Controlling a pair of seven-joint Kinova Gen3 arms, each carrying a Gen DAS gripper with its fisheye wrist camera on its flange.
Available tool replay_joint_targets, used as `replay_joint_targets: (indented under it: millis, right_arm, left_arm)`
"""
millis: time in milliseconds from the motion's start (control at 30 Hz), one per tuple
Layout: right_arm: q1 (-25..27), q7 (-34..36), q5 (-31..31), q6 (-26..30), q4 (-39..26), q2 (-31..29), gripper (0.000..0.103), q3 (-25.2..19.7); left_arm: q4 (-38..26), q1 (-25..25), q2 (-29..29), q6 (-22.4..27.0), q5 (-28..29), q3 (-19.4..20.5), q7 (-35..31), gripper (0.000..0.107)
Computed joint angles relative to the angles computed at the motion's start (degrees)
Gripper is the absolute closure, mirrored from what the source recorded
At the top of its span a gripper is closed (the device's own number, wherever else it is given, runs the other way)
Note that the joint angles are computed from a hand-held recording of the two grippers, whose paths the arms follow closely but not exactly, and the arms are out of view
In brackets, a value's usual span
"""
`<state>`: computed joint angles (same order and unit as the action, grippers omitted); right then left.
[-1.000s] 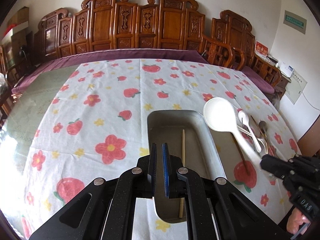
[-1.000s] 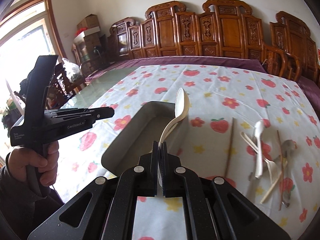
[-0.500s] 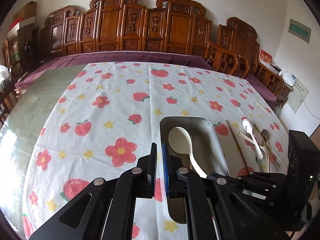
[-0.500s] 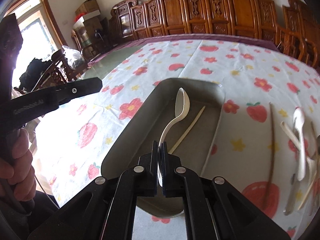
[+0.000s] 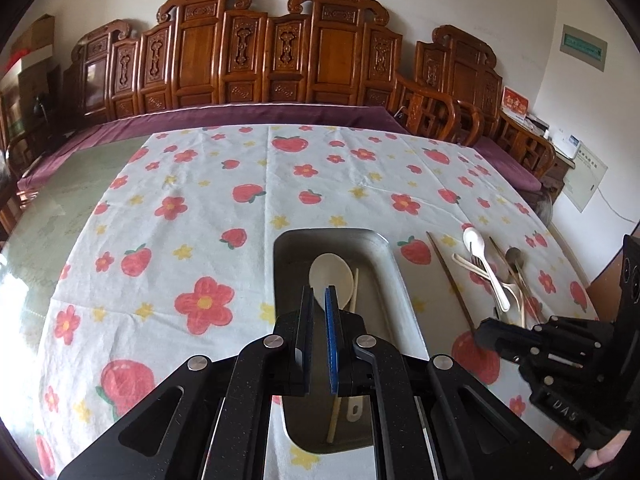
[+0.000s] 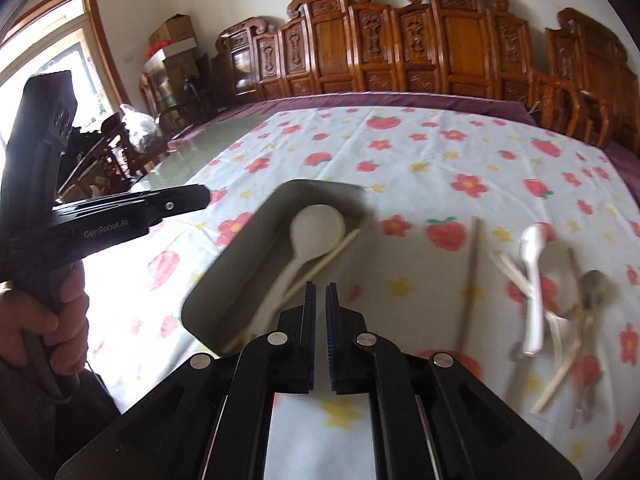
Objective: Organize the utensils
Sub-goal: 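Lower the white spoon into the metal tray and open the right gripper, then grasp a small white spoon with the right gripper while the left gripper approaches the dark chopstick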
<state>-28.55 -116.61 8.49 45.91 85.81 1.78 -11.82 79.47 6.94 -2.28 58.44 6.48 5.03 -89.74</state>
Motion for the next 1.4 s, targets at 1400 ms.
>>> replay_joint_targets:
  millis: [1400]
  right_arm:
    - [13.8,17.2,-8.2,-5.8,4.7,4.8,0.097,6.6]
  left_arm:
    - [0.3,12.7,3.5,-3.3,-12.4,6.3,10.8,0.081]
